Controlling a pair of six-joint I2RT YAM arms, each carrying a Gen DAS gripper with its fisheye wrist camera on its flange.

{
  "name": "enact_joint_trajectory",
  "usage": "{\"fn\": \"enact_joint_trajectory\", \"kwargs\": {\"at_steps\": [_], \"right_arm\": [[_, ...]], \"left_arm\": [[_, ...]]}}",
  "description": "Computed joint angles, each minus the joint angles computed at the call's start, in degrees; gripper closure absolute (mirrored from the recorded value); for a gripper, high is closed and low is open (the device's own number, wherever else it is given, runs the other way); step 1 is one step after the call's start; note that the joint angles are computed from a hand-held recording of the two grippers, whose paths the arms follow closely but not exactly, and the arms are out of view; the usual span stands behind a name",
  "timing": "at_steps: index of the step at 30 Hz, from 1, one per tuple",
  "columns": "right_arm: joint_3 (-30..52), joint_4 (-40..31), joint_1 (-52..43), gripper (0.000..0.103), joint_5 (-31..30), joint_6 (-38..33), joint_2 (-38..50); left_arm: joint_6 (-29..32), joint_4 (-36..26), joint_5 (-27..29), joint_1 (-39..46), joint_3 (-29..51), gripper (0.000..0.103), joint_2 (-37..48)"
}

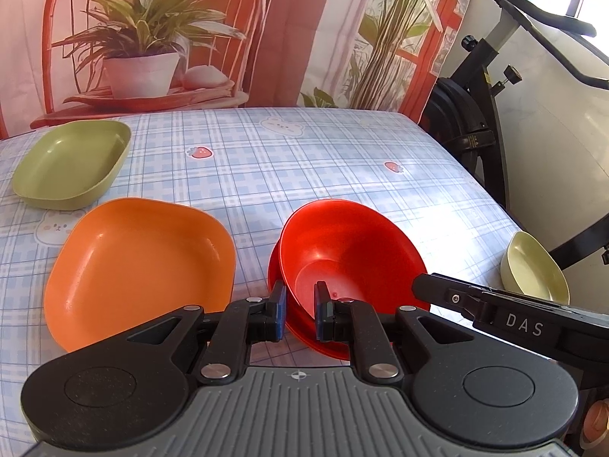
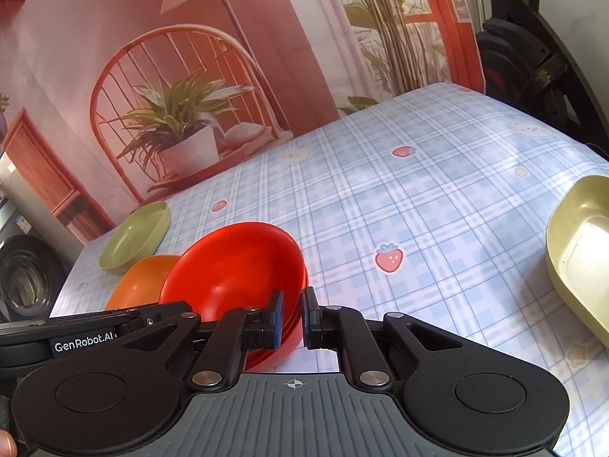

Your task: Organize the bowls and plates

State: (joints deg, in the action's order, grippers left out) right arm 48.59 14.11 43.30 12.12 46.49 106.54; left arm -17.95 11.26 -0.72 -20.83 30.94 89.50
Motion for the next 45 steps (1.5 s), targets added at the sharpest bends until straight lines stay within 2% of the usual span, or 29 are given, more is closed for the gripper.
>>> {"fn": "enact_joint_trajectory", "kwargs": {"at_steps": [10,12,14,24,31,45], "right_arm": [[-0.24,-0.10,-0.08,0.092,-0.29,0.13,-0.35],[-0.24,-0.10,-0.06,0.092,-0.25,0.11,-0.31],[-0.33,-0.02,-0.08,0.091,-0.27,0.15,-0.36],[-1.57,0.64,-0.38,0.091,0.44,0.03,-1.72],[-4.37,2.02,-2.06,0.091,3.62,-1.53,-5.78],[-18.14,9.33,-17.79,0.089,8.12,-8.02,-21.74]], "left_arm": [[-0.18,-0.28,0.17,0.22,0.04,0.080,-0.15],[-0.23,-0.18,0.12,0.22,-0.05,0.072,-0.26],[-0.40,0.15,-0.27,0.03,-0.32,0.069,-0.43],[-0.92,0.80,-0.89,0.06,-1.22,0.069,-2.42],[0.55,0.05,-1.49,-0.77,0.13,0.069,-4.45],[3.38,-1.27,-6.63,-7.12,11.62,0.069,-2.77]]}}
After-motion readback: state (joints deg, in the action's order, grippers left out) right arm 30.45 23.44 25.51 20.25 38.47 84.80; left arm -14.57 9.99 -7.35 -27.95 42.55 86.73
